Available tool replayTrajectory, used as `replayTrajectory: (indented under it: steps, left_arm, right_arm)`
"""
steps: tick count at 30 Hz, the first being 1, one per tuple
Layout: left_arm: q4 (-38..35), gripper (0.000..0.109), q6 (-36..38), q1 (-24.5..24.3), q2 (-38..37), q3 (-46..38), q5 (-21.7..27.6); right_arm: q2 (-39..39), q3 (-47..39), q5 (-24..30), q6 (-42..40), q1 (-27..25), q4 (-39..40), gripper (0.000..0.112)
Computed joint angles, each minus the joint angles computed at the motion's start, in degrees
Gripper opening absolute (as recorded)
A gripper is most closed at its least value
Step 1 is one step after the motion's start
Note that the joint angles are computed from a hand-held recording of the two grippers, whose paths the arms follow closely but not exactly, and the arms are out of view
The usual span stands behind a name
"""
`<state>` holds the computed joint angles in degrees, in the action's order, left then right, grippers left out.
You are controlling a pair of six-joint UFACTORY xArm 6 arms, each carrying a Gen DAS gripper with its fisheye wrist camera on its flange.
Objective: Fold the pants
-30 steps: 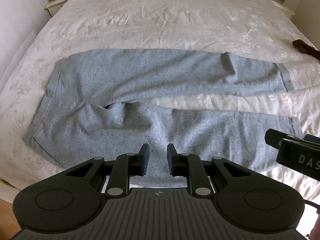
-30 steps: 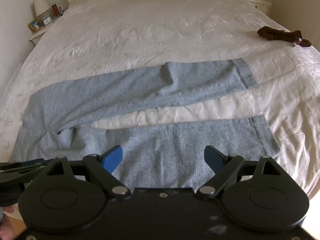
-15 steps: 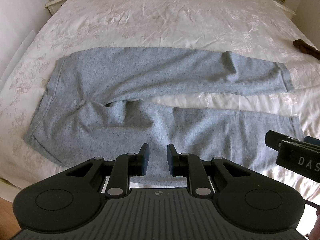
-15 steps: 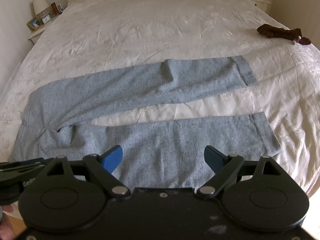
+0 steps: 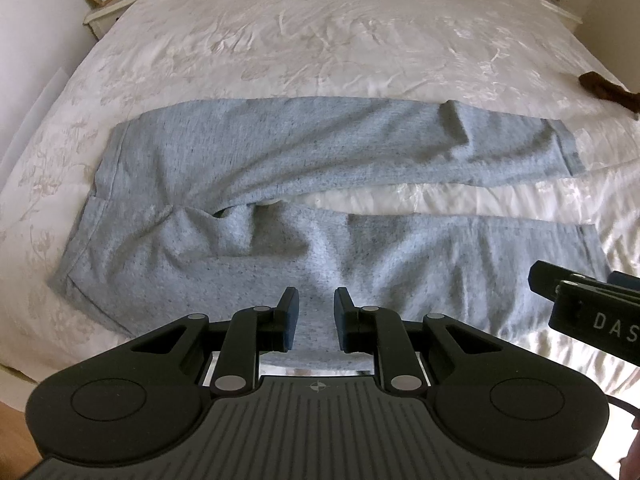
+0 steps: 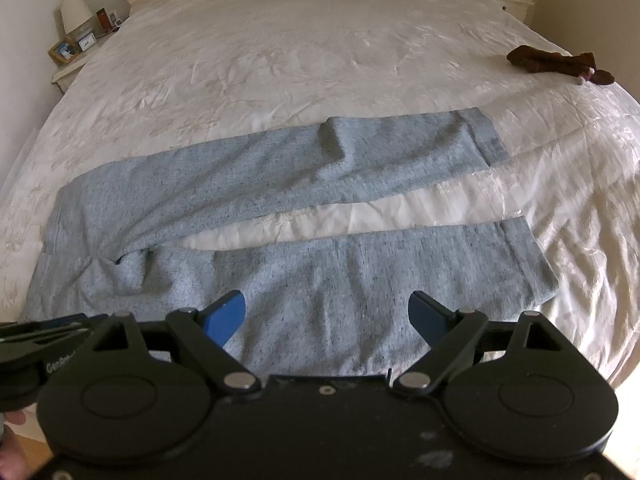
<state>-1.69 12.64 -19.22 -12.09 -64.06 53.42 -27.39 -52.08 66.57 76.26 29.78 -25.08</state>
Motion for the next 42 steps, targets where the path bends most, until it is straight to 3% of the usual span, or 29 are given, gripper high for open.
replayTrajectory:
  steps: [29, 37, 42]
  left_arm:
    - [-2.69, 0.019, 8.63, 2.89, 2.56, -1.43, 1.12]
    - [-2.03, 0.019, 10.9, 3.47, 4.21, -1.5, -1.0]
    - [-0.18, 0.019, 8.73, 2.61, 8.07, -5.16, -2.98]
  right_arm:
    - [5.4, -4.33, 2.95, 6.23, 3.07, 0.55, 0.093]
    - [7.53, -5.1, 2.71, 7.68, 2.95, 0.3, 0.092]
    - [6.5, -3.81, 2.2, 5.49, 0.74, 0.38, 0.085]
